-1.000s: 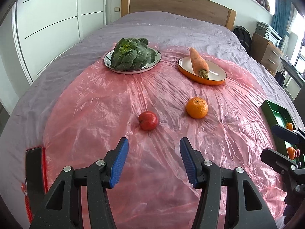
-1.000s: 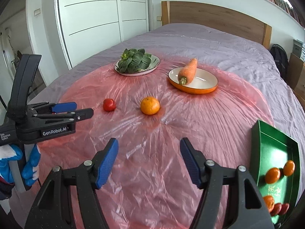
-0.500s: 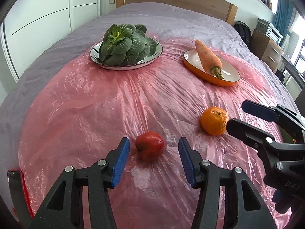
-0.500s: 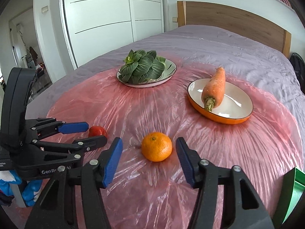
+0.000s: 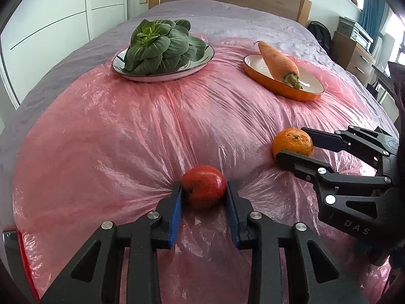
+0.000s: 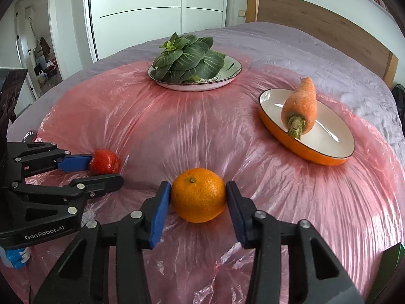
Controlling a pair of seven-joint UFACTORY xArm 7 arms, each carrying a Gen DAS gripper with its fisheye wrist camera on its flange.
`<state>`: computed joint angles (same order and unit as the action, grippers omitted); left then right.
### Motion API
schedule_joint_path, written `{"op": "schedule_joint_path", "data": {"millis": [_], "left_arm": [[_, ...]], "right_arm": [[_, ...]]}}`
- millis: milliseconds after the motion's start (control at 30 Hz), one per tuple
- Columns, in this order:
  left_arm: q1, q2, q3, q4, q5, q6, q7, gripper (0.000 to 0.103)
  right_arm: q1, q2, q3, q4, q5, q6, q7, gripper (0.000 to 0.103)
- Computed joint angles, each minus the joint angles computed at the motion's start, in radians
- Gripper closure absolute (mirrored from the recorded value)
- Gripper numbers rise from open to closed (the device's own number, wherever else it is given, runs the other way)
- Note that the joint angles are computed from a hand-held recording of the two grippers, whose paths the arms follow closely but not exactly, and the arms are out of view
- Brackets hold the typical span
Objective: Organize fruits
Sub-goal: 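Grasp a red apple with the left tool while the right tool grasps an orange, then lift the red apple and orange and carry them over the green tray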
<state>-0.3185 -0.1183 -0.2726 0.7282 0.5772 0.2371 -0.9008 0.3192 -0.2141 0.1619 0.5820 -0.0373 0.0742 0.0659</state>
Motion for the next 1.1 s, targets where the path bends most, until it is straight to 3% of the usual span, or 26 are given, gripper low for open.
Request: {"op": "schedule_joint_path", "data": {"millis": [167, 400, 767, 1100], "left_arm": [[0.021, -0.021, -0.012, -0.016, 0.051, -0.026, -0.052, 0.076], [0.041, -0.069, -0.033, -0.035, 0.038, -0.032, -0.059, 0.076], [0.028, -0.184, -0.07, -0.061, -0.077, 0.036, 0.014, 0.076], [-0.018, -0.334, -0.113, -0.101, -0.199, 0.144, 0.065, 0.076]], "right_arm": [[0.087, -0.014, -0.082, -0.017, 0.104, -0.018, -0.085, 0.029], [0.173, -0.062, -0.151, -0.037, 0.234, -0.031, -0.165, 0.03], [0.145, -0.237, -0.1, -0.086, 0.227, 0.027, -0.102, 0.03], [0.116, -0.534, -0.052, -0.188, 0.189, 0.195, 0.011, 0.03]]}}
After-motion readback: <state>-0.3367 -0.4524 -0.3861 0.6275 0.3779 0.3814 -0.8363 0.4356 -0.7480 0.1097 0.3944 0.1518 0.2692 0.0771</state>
